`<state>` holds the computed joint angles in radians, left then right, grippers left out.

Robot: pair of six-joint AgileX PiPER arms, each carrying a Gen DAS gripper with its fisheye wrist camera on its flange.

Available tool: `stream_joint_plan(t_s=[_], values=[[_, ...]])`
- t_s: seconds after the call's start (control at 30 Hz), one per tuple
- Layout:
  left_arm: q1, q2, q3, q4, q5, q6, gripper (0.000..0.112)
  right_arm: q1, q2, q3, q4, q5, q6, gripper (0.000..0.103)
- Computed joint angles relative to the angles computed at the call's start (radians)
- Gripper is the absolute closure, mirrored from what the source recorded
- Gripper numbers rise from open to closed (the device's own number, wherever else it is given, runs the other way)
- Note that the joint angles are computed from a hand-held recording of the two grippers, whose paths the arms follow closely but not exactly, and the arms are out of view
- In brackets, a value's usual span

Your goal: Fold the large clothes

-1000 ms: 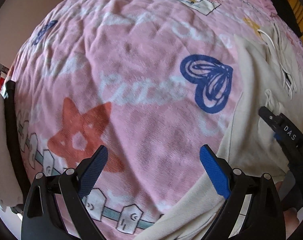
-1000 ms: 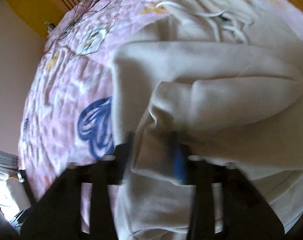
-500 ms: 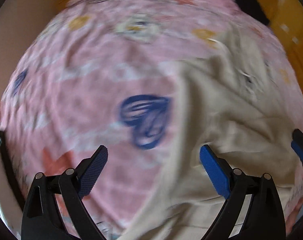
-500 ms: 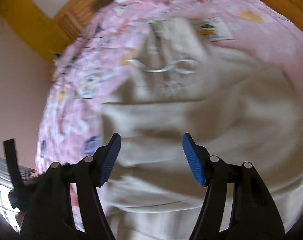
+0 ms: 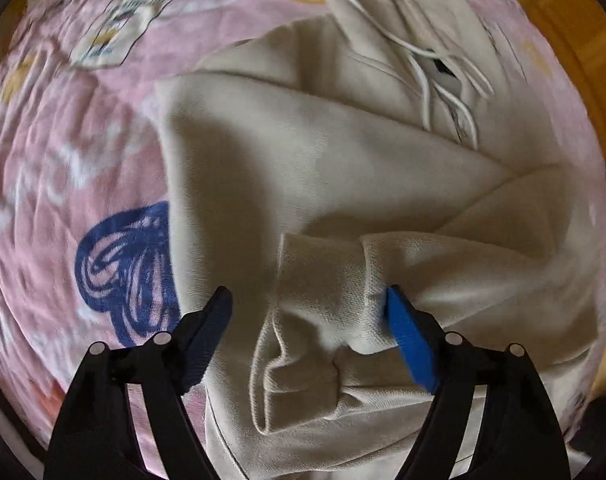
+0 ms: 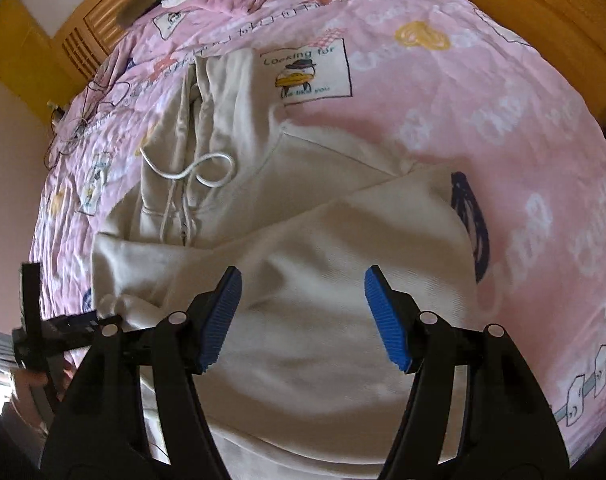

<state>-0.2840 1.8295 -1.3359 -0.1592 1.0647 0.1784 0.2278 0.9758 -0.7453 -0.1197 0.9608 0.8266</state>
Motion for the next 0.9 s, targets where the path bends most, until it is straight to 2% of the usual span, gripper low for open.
stream_joint_plan(t_s=[0.1, 0.13, 0.17, 0.2, 0.27, 0.37, 0.5, 0.63, 0.77, 0.87, 0.9], values=[[0.026, 0.031, -0.021, -0.032, 0.025, 0.041, 0.033, -0.074, 0.008, 0.02, 0.052, -0.032, -0.104, 0.04], [0.037, 0.044, -0.028, -0.049, 0.033, 0.055, 0.042, -0.097, 0.015, 0.023, 0.062, -0.036, -0.13, 0.04], [0.055, 0.058, -0.032, -0.098, 0.046, 0.084, 0.065, -0.143, 0.03, 0.027, 0.091, -0.043, -0.178, 0.04], [0.067, 0.075, -0.045, -0.137, 0.071, 0.1, 0.073, -0.163, 0.047, 0.024, 0.097, -0.04, -0.187, 0.04], [0.07, 0.062, -0.029, -0.154, 0.055, 0.072, 0.084, -0.239, 0.078, 0.027, 0.123, -0.041, -0.218, 0.04], [0.07, 0.001, 0.035, -0.158, 0.007, 0.056, 0.094, -0.337, 0.1, 0.04, 0.172, -0.061, -0.274, 0.04], [0.115, -0.104, 0.133, -0.184, -0.037, 0.049, 0.094, -0.402, 0.154, 0.039, 0.191, -0.096, -0.314, 0.04], [0.155, -0.215, 0.221, -0.199, -0.054, 0.011, 0.095, -0.463, 0.274, 0.039, 0.236, -0.16, -0.374, 0.04], [0.187, -0.342, 0.241, -0.184, -0.02, -0.032, 0.095, -0.479, 0.355, 0.042, 0.251, -0.232, -0.409, 0.04], [0.163, -0.372, 0.205, -0.098, 0.019, -0.101, 0.095, -0.457, 0.394, 0.041, 0.236, -0.251, -0.407, 0.04], [0.148, -0.364, 0.188, -0.071, 0.037, -0.131, 0.095, -0.428, 0.404, 0.048, 0.188, -0.267, -0.371, 0.04]])
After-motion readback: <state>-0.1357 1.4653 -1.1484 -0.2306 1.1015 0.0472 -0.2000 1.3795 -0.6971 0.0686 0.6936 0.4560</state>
